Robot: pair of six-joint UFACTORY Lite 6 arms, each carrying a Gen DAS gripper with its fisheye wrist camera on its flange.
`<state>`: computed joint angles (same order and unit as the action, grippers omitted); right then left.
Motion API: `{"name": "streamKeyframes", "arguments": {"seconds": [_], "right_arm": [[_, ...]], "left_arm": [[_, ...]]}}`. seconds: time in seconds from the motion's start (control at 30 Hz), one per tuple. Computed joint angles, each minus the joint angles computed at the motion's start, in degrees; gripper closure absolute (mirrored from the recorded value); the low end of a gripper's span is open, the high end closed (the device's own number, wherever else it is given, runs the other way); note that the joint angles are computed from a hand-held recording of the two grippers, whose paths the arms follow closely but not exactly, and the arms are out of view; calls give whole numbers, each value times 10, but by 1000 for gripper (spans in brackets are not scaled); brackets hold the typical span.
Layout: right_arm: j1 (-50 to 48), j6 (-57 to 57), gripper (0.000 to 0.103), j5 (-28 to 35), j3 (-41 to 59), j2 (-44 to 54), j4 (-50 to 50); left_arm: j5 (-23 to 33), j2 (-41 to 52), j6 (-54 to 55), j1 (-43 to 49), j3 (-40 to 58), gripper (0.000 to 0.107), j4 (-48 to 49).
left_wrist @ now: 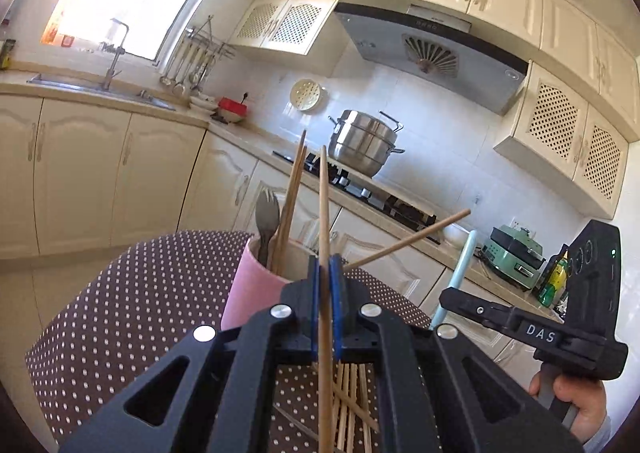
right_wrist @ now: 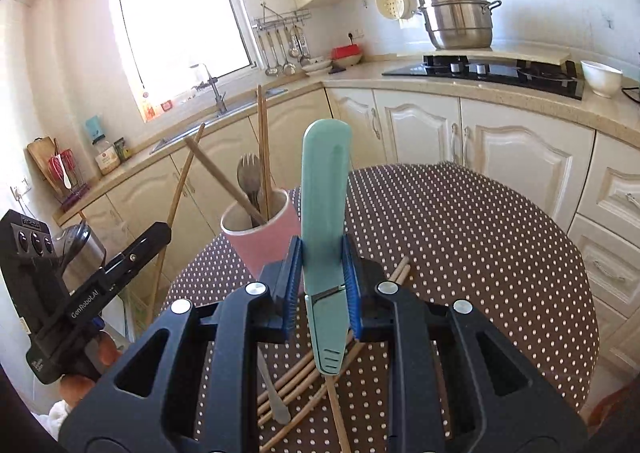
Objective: Organize utensils
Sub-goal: 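Carry both tools to the pink cup and drop the knife from the right gripper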
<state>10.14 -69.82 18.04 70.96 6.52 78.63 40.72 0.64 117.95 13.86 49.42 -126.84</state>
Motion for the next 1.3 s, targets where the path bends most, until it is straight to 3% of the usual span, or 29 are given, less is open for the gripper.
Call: {"name": "streamKeyframes", "arguments": {"seconds": [0.27, 0.6, 0.73, 0.9, 1.03, 1.1, 1.17, 1.23, 1.3], "right_arm": [[-5, 32, 83, 7, 122, 60, -17], [28, 132, 83, 15, 389, 215, -118], [45, 245, 83, 46, 535, 314, -229], [58, 338, 82, 89, 646, 403, -314], [54, 408, 81, 153, 745, 476, -342], [50, 406, 81, 156, 746, 478, -325], [47, 398, 75, 152, 728, 465, -305], [44, 362, 52, 128, 671, 425, -260], [38, 334, 52, 123, 650, 406, -212]], "left_arm": [[47, 74, 15, -1, 102, 102, -29], [48, 186, -6, -13, 261, 102, -32], [40, 226, -5, -19, 313, 102, -32], [39, 263, -9, -16, 357, 102, -28], [43, 279, 14, -18, 366, 102, -37], [44, 280, 24, -21, 364, 102, -41], [43, 279, 35, -23, 360, 102, -45], [50, 275, 44, -22, 351, 102, -47], [54, 269, 49, -23, 343, 102, -49]]}}
